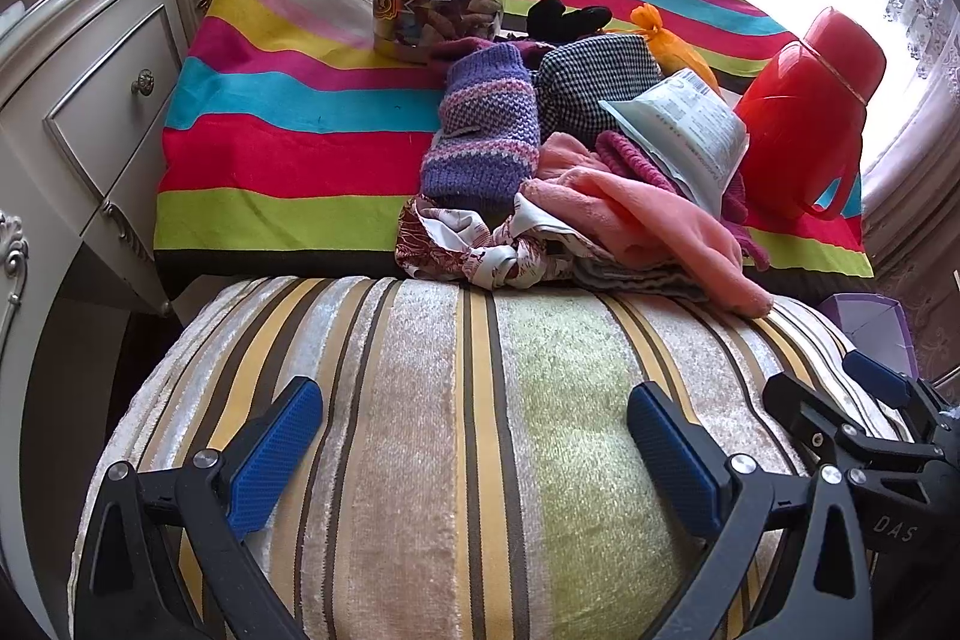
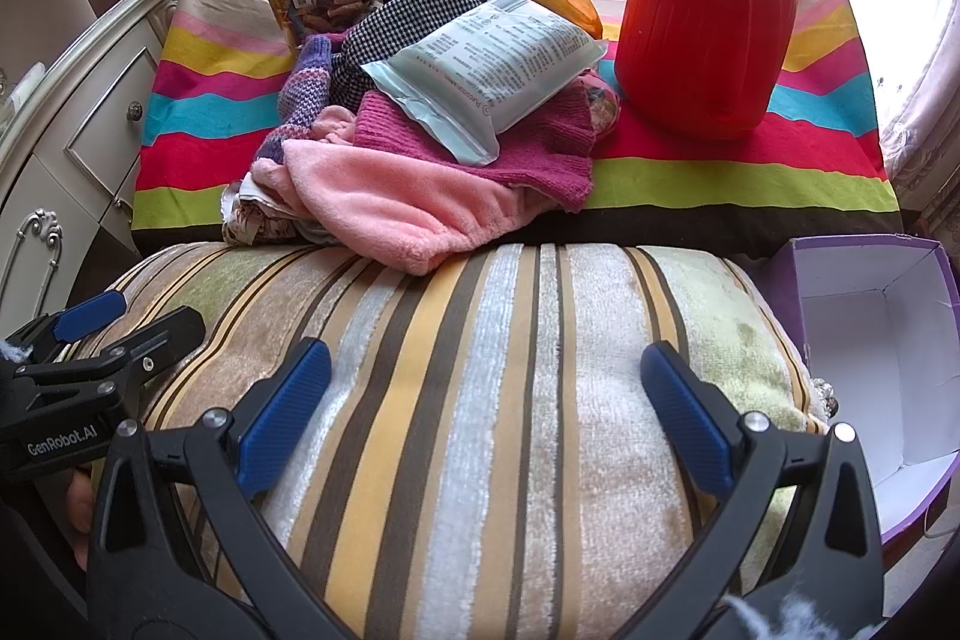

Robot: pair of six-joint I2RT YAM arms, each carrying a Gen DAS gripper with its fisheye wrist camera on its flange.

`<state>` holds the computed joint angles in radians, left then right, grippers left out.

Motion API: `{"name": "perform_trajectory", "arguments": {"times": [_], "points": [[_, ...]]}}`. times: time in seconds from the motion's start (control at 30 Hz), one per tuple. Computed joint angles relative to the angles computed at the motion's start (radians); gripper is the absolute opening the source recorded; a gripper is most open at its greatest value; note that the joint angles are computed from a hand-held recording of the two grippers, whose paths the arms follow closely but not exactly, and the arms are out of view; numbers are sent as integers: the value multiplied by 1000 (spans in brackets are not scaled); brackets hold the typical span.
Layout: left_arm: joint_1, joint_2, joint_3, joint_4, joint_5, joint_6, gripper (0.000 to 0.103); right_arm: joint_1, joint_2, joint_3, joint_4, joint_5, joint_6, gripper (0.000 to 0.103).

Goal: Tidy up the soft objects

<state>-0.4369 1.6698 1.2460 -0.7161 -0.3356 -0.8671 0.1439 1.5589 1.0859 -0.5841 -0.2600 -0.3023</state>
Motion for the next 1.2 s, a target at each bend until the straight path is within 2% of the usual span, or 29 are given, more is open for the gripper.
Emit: {"name": "perform_trajectory", "arguments": {"times": [0.3, 0.6, 1.2], "points": [[-7, 1, 1, -1, -10, -7, 103, -29, -14, -19, 3, -22, -20, 103], [-8, 2, 5, -8, -15, 8, 103, 16, -1, 4, -6, 41, 20, 103], [-10, 8, 12, -8, -14, 4, 103, 2, -15, 1, -18, 41, 4, 103]]}}
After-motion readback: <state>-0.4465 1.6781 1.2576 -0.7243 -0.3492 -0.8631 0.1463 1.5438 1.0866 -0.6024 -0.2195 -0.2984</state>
